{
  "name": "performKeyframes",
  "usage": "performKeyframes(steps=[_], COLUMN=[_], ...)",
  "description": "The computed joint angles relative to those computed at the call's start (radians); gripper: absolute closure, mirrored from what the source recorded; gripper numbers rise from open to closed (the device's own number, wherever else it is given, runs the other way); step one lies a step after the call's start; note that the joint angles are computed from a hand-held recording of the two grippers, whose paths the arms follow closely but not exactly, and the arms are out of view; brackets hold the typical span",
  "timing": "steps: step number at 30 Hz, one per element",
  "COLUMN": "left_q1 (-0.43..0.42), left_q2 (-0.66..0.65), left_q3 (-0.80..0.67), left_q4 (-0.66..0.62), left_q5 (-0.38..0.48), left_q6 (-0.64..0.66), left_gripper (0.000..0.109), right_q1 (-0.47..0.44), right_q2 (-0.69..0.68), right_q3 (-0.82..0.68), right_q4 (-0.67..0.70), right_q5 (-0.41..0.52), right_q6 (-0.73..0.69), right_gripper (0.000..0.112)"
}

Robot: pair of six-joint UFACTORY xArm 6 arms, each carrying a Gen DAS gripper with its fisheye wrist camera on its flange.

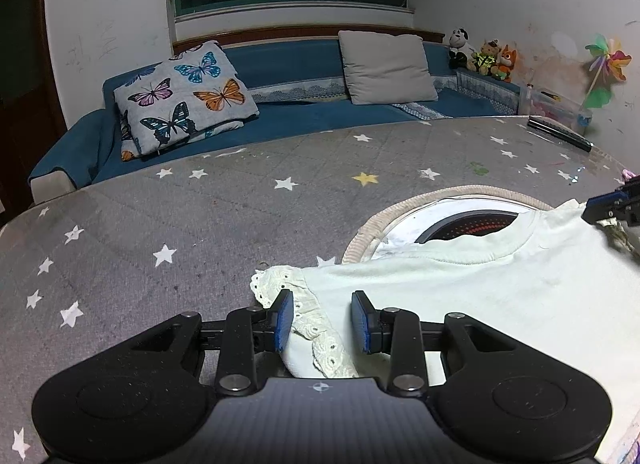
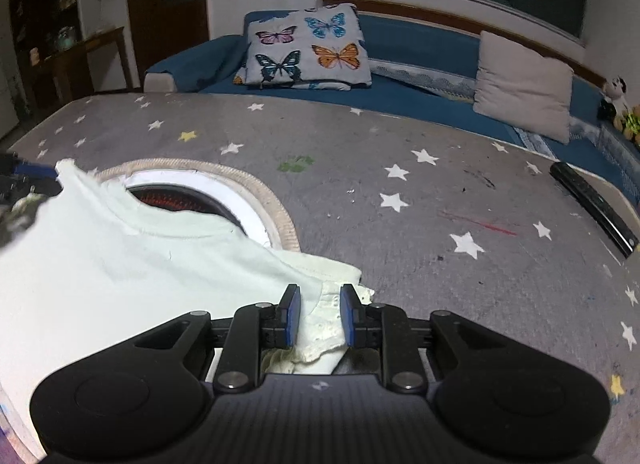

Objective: Fold clothes
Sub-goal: 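Lower the pale green shirt onto the bed and open both grippers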

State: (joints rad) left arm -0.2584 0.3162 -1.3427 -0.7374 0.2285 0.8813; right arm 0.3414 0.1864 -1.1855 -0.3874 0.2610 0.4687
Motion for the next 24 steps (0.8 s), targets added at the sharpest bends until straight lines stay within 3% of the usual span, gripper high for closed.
performKeyframes(steps=[5,9,14,24], left_q1=[-0.003,-0.001,-0.002,-0.020], left_q2=[0.000,-0.001,-0.004,-0.113], left_q3=[0.003,0.003,0.007,0.120], left_q4=[-0.004,0.003,0.025,0.026], left_q5=[-0.005,-0.004,-0.009,-0.046], left_q6=[0.012,0.007,-0.022,-0.021], left_gripper=[0.069,0.069,0.066,0.034], right_q1=[0.006,0.014,0.016,0.030], right_q2=[0.030,0.074,0.082,-0.071], right_q3=[-0.039,-0.094,-0.110,0.031], right_q4=[-0.075,-0.156,-0.129,-0.022], right_q5=[-0.009,0.038,0.029,0.041], right_q6=[0.036,0.066,0.045,-0.016], right_gripper=[0.092,0.092,0.091,0.080])
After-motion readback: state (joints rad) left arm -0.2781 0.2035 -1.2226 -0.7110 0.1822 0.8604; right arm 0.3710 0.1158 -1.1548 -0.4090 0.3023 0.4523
